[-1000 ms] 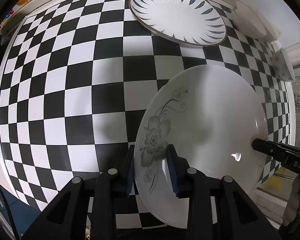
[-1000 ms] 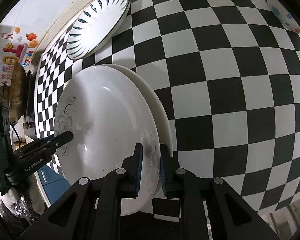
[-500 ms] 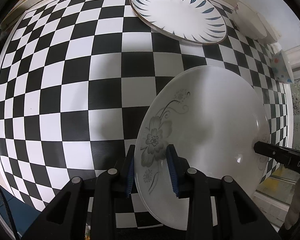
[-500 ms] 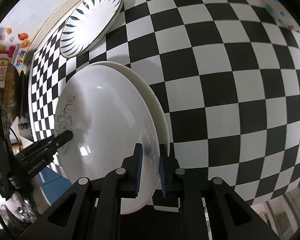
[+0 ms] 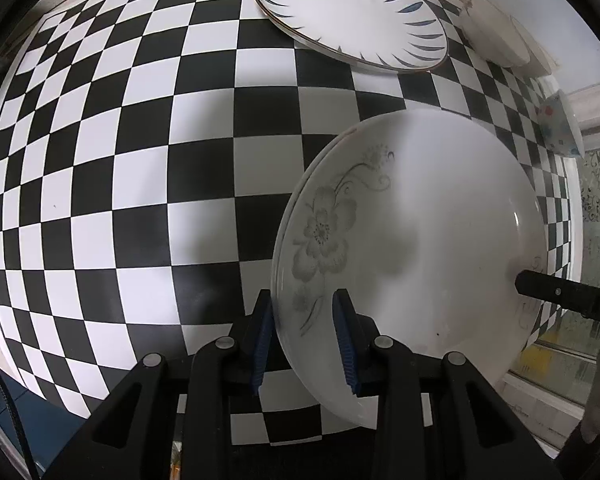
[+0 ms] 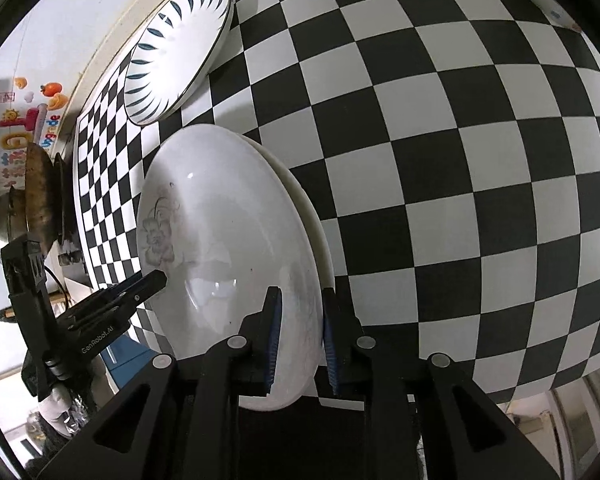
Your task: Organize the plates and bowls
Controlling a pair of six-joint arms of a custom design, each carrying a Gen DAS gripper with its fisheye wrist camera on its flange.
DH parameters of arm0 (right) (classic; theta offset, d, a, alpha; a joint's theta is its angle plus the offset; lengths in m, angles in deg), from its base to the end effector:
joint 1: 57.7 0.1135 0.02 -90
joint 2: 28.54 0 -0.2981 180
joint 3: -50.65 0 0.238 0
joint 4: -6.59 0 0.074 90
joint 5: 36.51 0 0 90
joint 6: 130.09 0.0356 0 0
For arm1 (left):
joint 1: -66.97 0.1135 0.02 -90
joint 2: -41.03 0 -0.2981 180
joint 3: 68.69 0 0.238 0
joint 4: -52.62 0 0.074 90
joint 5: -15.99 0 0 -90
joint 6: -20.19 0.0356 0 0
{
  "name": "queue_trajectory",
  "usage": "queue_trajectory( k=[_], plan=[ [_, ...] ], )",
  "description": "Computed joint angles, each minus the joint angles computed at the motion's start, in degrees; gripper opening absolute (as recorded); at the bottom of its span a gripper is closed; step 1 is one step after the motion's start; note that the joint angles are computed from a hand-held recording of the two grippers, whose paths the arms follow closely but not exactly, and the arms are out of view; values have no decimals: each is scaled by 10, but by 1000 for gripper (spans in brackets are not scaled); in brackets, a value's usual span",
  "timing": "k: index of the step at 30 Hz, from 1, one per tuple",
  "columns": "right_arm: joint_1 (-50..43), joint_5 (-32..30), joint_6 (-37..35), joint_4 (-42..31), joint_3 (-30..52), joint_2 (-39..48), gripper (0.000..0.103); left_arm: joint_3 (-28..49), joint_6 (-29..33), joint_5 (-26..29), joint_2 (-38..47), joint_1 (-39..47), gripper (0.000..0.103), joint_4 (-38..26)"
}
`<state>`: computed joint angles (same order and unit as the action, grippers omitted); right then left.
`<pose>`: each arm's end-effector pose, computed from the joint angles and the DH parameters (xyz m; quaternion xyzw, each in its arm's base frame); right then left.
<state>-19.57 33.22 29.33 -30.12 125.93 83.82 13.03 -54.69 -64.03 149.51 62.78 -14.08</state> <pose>0.2703 0.2278 0.1426 -0.2389 -0.9451 -0.2149 0.0585 0.3191 -0.0296 0.1802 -0.1644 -0.9821 0.0894 0.0217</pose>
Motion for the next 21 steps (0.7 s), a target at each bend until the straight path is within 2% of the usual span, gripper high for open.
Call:
queue_trajectory(
  k=[4, 8, 12, 14, 16, 19, 21],
  plan=[
    [-6, -16, -35, -61, 36, 20, 25, 3, -5, 2, -2, 2, 27, -8],
    [-19, -38, -50, -67, 35, 16, 25, 21, -14, 2, -10, 3, 27, -23],
    [-44, -14, -82, -113, 68, 1, 25, 79, -27, 14, -21, 13, 28, -62],
    [-67, 17, -113, -138, 110, 4, 26, 139, -43, 20, -4, 13, 28, -79],
    [-97, 32, -137, -130, 152, 22, 29, 212, -62, 28, 40, 12, 31, -94],
    [-135, 44, -172, -120, 224, 75, 31, 337, -104, 24, 135, 5, 32, -108],
    [-154, 51, -200, -129, 294, 130, 31, 450, -132, 30, 223, 5, 32, -149]
  ],
)
